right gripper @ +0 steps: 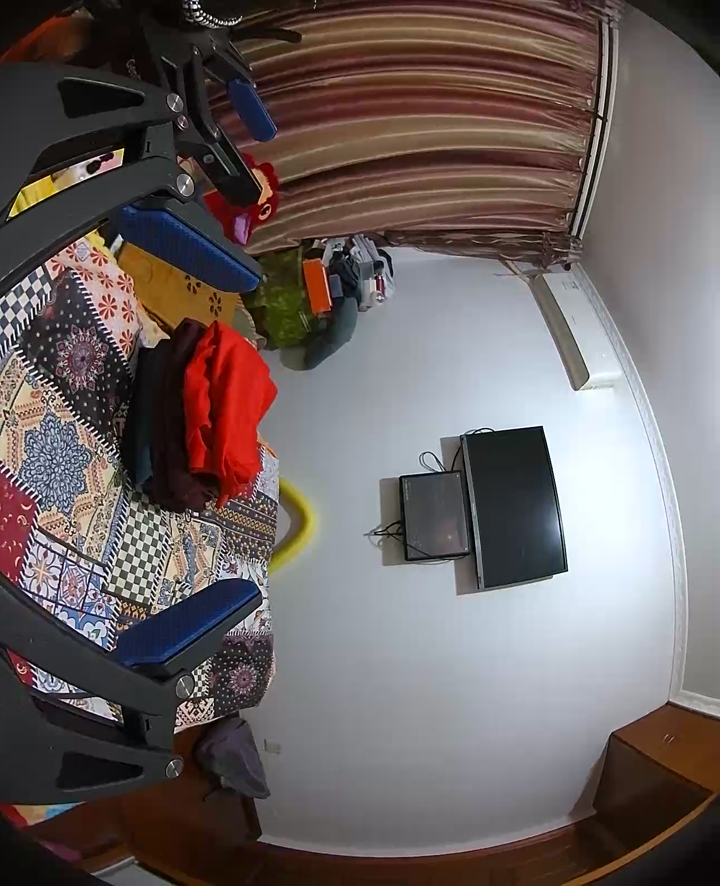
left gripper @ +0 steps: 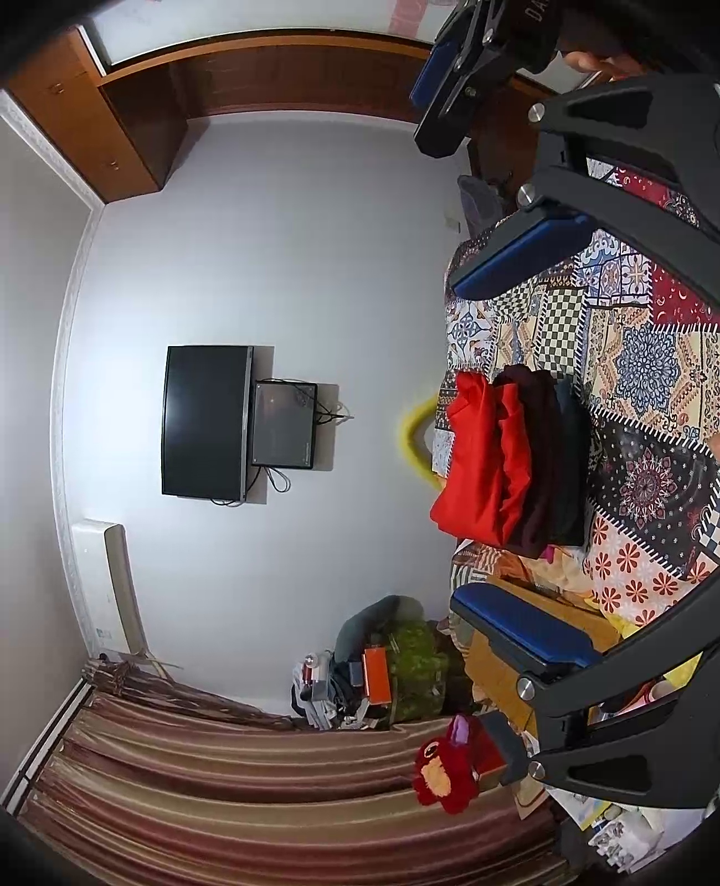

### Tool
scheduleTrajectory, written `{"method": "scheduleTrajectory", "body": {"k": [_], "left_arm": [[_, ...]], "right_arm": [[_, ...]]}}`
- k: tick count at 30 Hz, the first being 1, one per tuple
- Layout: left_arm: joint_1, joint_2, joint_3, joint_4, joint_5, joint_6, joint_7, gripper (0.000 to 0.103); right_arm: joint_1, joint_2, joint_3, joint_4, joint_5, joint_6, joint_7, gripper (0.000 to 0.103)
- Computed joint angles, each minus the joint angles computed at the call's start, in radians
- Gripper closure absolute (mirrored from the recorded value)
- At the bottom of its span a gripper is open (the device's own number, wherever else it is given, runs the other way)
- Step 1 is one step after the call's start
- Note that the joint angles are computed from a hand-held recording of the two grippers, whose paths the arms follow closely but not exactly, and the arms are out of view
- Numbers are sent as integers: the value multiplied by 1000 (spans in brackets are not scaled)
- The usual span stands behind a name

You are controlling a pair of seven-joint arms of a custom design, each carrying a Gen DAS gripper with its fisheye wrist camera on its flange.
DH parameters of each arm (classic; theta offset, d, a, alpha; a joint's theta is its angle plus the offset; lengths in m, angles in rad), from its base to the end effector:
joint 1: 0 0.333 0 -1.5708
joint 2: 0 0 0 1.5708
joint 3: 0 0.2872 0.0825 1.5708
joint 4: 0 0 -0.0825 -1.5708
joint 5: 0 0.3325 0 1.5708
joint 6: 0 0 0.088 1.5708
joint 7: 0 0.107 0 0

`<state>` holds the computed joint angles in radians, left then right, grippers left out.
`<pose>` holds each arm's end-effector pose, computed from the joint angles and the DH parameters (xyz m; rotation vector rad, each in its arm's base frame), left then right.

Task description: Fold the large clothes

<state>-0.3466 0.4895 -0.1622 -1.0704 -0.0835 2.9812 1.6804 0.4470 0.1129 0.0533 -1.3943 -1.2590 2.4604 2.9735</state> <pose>0.5952 -0.2786 0.7067 -1.0469 1.6925 -1.5125 0.5089 0.2764 0.7217 -1.1301 1.4874 -1.1553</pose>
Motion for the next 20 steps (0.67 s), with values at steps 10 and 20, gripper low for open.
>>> {"method": "scheduleTrajectory", "body": {"k": [10, 20], "left_arm": [[4, -8, -18, -13, -14, 1, 37, 0], [10, -13, -29, -24, -32, 8, 52, 0]], "right_arm": [[2, 1, 0, -1, -3, -5, 14, 0], [6, 13, -5, 15, 10, -9, 3, 0]]}}
